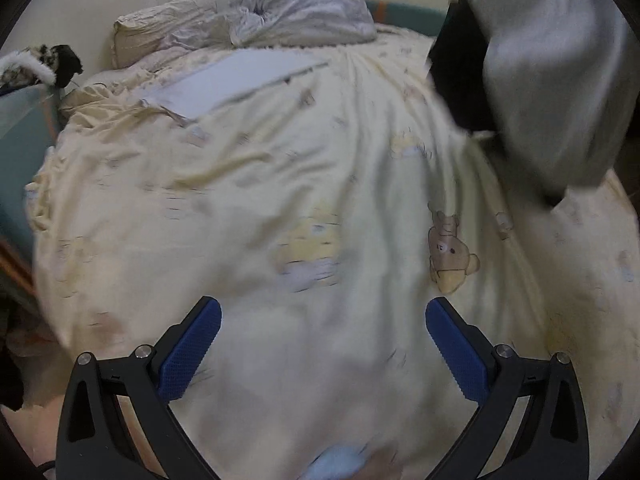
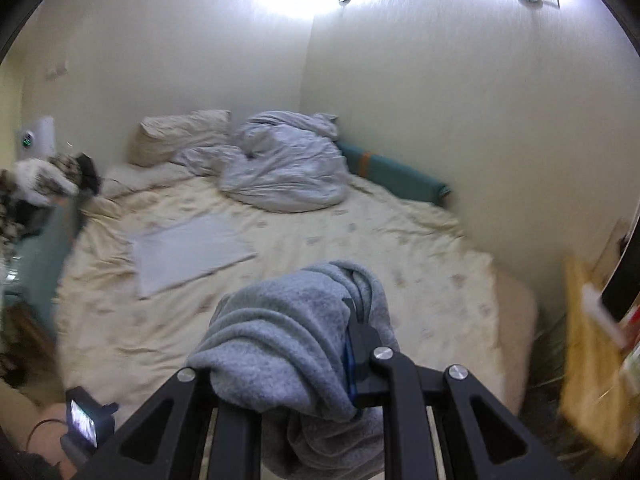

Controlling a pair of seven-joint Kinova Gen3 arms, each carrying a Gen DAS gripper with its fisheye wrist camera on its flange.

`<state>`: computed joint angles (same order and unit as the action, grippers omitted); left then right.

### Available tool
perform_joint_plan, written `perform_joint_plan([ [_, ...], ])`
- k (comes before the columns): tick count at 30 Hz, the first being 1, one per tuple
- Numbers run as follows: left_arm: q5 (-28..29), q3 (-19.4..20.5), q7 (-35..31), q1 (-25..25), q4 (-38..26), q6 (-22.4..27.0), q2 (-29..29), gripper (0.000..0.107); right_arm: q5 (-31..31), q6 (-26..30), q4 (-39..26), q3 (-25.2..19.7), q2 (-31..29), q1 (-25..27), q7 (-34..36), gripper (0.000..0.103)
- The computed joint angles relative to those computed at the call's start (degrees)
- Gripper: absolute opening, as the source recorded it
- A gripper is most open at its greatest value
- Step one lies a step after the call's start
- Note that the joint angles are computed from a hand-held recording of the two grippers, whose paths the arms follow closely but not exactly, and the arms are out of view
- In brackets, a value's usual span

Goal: Fold clothes
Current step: 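Carry the grey sweatshirt with the right tool and drop it onto the duvet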

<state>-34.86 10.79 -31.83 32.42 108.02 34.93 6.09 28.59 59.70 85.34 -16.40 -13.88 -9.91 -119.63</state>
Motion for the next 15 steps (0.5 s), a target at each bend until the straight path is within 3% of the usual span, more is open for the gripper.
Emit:
perform_joint_plan([
  [2, 4.6, -3.6, -3.0, 0.3, 3.8, -4.5, -5.0, 0.103, -1.5, -3.2, 5.2, -0.3, -2.5, -0.5, -2.3, 0.017],
  [6, 13.9, -14.2, -7.3, 6.1, 10.3, -12.9, -12.4, 0.103, -7.6, -6.1, 15.8, -0.5, -5.9, -0.6, -6.6, 0.017],
  [10, 23.2, -23.9, -16.1, 16.2, 10.3, -12.4, -13.6, 0.103, -13.2, -9.2, 26.4, -0.8, -8.0, 0.4, -10.5, 0.017],
  [12, 26.2, -25.0, -20.7, 18.5, 9.4, -11.7, -12.9, 0.103, -14.6, -12.3, 31.7, -0.6, -9.3, 0.9, -12.6, 0.017],
  [15, 25.2, -19.2, -22.6, 15.3, 7.7, -9.9, -11.2, 0.103, -15.2, -14.4, 37.2, -2.5, -11.4, 2.4, -16.0, 0.017],
])
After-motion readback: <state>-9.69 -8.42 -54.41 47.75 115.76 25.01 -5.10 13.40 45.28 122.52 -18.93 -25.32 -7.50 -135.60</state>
